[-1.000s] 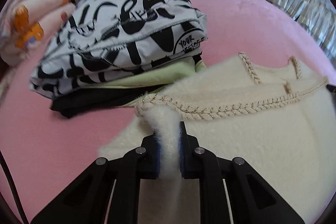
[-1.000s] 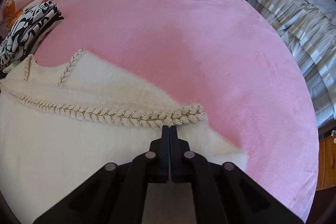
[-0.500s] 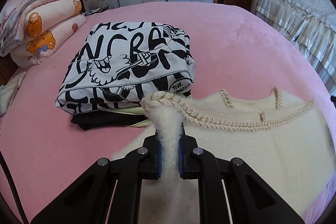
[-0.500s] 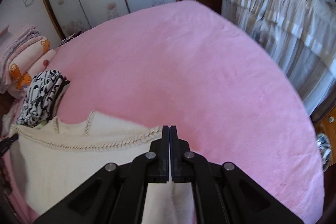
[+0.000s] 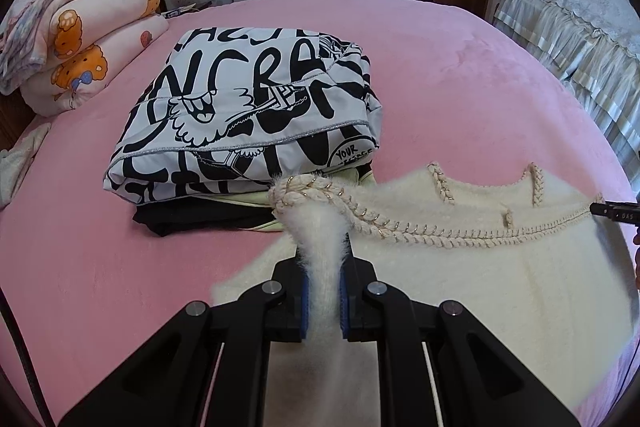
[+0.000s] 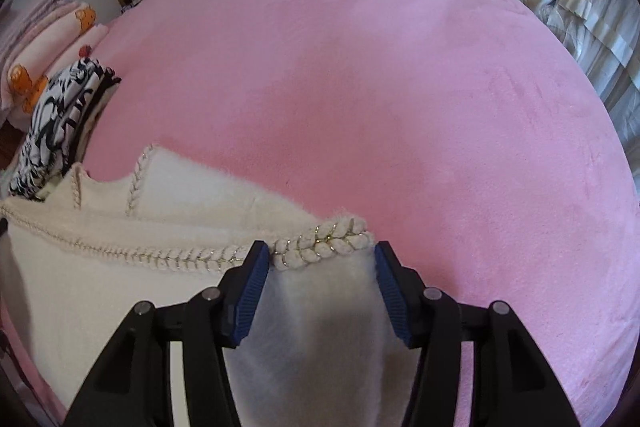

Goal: Fold large clothes
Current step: 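Lay the hem onto the collar edge and open both grippers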

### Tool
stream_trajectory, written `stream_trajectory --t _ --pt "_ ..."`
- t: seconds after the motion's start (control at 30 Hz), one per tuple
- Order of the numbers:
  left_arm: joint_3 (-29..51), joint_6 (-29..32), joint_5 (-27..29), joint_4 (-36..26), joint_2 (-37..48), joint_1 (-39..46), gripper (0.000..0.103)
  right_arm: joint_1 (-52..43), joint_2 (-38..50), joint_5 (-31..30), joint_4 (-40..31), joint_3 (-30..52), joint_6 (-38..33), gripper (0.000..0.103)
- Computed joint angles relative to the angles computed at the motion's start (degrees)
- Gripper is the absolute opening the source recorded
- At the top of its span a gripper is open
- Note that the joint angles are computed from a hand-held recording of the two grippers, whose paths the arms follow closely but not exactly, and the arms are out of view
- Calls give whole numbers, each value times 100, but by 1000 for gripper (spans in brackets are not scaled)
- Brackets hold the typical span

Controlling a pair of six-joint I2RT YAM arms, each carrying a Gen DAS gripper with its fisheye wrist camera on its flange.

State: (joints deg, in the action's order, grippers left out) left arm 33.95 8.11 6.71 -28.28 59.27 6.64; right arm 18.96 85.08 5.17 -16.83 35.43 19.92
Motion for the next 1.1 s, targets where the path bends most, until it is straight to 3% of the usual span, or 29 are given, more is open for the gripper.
stream_trajectory --t 0.07,0.1,0.13,0.23,0.43,0.5,0.67,0.87,1.0,1.1 --pt "-42 5 15 53 15 38 9 53 65 108 121 -55 -113 52" --pt "-60 6 28 75 18 56 9 46 25 36 192 -100 -70 45" --pt "-73 0 45 85 17 76 9 26 -92 23 193 -163 -54 21" --pt "-78 -64 79 43 -48 116 9 407 -349 496 135 -245 139 11" --pt "33 -308 50 -15 -340 256 7 1108 -2177 1710 -440 -458 1133 9" --pt "177 -457 187 10 -197 417 7 1205 -2412 2003 -619 -331 1239 9" --pt "158 -741 -197 693 282 59 6 1179 -1531 2332 -487 191 1239 9" --pt "-54 -1124 -707 2197 1866 -265 6 676 10 2166 190 415 1194 9" --pt "-383 -1078 -619 3243 2737 -133 6 503 1022 1877 771 314 1228 9" --pt "-479 -1079 -329 3614 2988 51 8 464 1075 1846 1082 136 1213 11"
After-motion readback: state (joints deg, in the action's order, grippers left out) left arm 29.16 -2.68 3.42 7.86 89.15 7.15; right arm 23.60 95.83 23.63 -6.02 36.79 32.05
